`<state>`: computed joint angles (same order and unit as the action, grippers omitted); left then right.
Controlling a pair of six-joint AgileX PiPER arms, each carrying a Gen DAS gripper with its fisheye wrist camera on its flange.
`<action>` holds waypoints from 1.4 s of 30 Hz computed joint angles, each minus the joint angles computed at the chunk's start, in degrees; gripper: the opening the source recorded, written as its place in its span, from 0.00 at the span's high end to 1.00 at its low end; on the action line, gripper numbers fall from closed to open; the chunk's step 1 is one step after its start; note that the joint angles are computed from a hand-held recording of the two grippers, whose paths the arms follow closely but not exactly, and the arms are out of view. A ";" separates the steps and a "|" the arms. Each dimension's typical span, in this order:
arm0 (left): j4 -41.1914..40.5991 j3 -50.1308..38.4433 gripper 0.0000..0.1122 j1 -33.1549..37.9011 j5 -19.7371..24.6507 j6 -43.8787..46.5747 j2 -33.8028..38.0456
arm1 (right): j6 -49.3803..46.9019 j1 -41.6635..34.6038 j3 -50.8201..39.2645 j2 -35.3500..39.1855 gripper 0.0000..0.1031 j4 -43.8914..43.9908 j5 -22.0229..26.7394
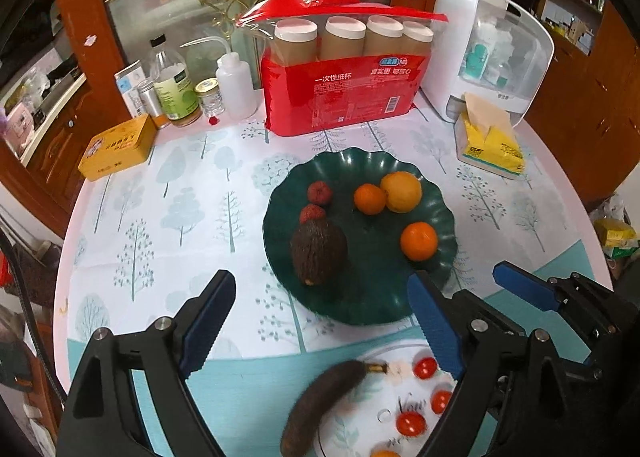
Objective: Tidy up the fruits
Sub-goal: 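Withdraw both tools from the green plate back toward the white plate, then grasp the yellow-orange fruit with the left tool while the right tool grasps a cherry tomato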
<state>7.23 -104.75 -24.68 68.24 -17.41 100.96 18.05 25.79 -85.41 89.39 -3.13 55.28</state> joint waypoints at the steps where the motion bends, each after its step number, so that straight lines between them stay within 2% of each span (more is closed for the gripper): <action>1: 0.28 1.46 0.22 -0.42 -0.20 -0.88 -1.37 | 0.46 0.62 0.79 -1.23 0.58 -0.85 0.34; 16: 9.71 20.92 0.22 -9.54 -1.54 -17.69 -19.64 | 4.25 6.04 11.36 -15.96 0.58 -5.97 3.66; 28: 17.71 34.75 0.22 -22.33 -1.00 -35.13 -27.50 | 5.07 7.29 22.31 -26.01 0.58 -6.92 3.19; 33: 17.42 42.12 0.22 -25.59 -3.90 -40.81 -27.86 | 3.97 6.71 28.08 -28.12 0.58 -5.35 0.64; 42: 17.22 53.54 0.22 -29.21 -12.85 -50.01 -25.49 | -3.89 2.64 37.64 -27.67 0.58 1.58 -7.51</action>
